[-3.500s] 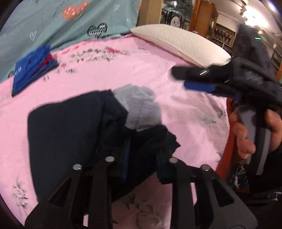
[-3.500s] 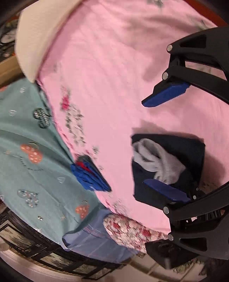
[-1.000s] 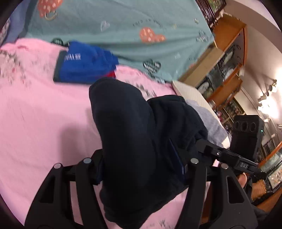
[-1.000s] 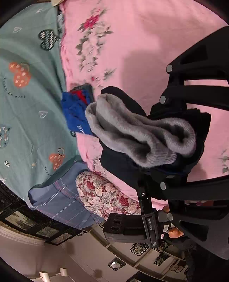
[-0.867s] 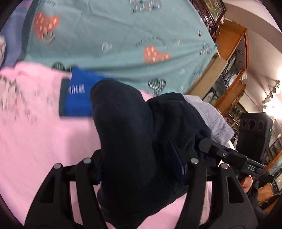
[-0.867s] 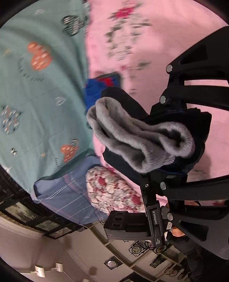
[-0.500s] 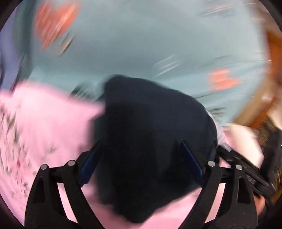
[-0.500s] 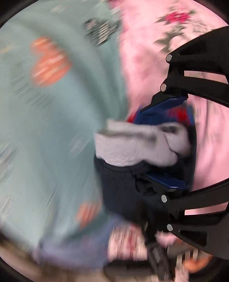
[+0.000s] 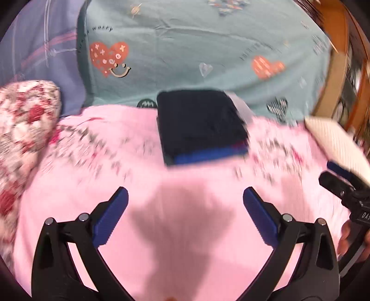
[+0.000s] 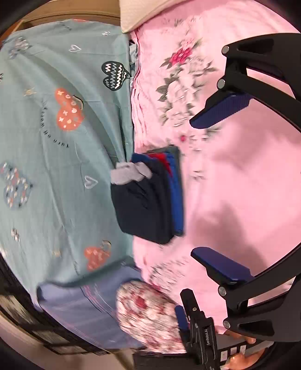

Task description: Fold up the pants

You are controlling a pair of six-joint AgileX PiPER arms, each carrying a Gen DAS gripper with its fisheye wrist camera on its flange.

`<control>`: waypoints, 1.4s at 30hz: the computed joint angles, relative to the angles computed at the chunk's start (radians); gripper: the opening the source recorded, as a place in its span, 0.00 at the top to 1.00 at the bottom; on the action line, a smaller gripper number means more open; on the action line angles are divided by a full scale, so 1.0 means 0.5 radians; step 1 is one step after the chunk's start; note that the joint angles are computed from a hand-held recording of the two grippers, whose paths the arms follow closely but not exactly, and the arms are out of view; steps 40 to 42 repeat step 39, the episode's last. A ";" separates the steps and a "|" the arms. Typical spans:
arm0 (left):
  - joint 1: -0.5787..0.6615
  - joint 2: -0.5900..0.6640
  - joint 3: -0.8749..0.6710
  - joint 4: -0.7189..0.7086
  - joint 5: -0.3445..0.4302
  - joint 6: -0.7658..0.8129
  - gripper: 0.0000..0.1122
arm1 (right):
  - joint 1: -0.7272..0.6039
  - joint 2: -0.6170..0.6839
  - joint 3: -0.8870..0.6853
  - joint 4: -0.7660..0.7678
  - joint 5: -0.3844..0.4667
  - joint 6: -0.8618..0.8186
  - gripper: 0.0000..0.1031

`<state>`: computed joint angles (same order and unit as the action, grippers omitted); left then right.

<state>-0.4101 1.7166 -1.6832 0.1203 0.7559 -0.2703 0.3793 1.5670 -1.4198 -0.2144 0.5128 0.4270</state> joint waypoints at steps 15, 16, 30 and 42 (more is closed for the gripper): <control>-1.116 -1.070 1.465 1.411 0.317 -1.702 0.10 | 1.488 -1.033 1.383 -1.628 0.977 2.297 0.01; -1.126 -1.080 1.475 1.411 0.331 -1.715 0.10 | 1.545 -1.047 1.391 -1.641 1.032 2.335 0.01; -1.097 -1.104 1.513 1.481 0.413 -1.863 0.10 | 1.787 -1.047 1.418 -1.729 1.236 2.504 0.01; -0.969 -1.049 1.513 1.367 0.327 -1.771 0.10 | 1.722 -1.035 1.453 -1.725 1.147 2.504 0.01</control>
